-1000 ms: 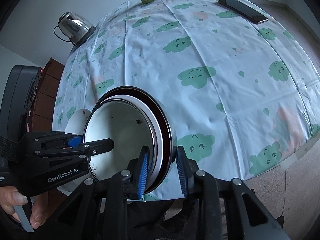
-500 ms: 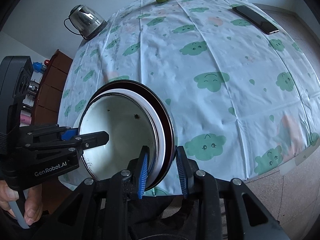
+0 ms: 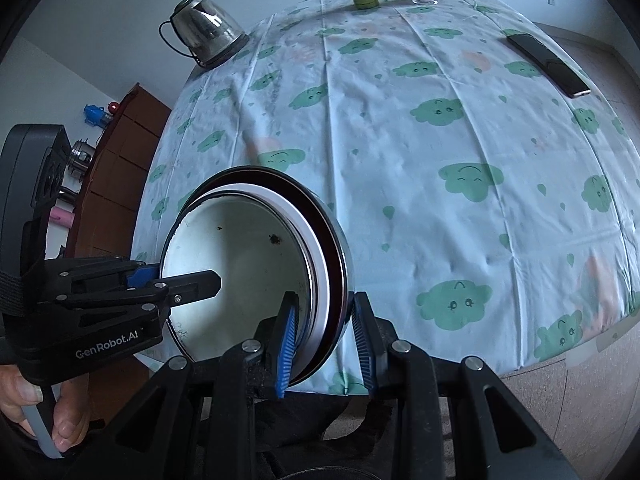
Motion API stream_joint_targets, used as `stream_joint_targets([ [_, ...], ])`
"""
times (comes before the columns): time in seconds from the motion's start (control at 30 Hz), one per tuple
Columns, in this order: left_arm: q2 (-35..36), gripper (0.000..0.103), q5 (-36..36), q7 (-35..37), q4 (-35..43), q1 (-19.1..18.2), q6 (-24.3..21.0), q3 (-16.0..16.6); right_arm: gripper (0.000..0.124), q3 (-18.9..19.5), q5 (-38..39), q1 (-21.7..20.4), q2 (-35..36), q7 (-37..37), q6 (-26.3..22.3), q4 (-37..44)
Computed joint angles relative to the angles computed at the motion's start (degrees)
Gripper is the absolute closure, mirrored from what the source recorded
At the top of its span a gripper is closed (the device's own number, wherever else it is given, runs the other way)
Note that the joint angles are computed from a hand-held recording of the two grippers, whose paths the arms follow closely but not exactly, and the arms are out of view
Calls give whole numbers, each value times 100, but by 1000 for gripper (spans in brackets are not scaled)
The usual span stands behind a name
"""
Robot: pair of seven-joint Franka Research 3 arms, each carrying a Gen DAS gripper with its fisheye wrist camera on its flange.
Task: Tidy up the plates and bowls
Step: 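Lift the bowl stack with both grippers and carry it over the red-flower plate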
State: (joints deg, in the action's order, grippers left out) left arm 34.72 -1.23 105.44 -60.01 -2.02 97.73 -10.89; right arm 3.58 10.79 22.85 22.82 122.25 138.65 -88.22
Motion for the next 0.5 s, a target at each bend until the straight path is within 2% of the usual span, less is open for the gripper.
stream_joint_targets([
  [0.5, -65, 82, -6, -118, -83, 218, 52, 90, 94, 67, 27, 121, 604, -250, -394, 939],
])
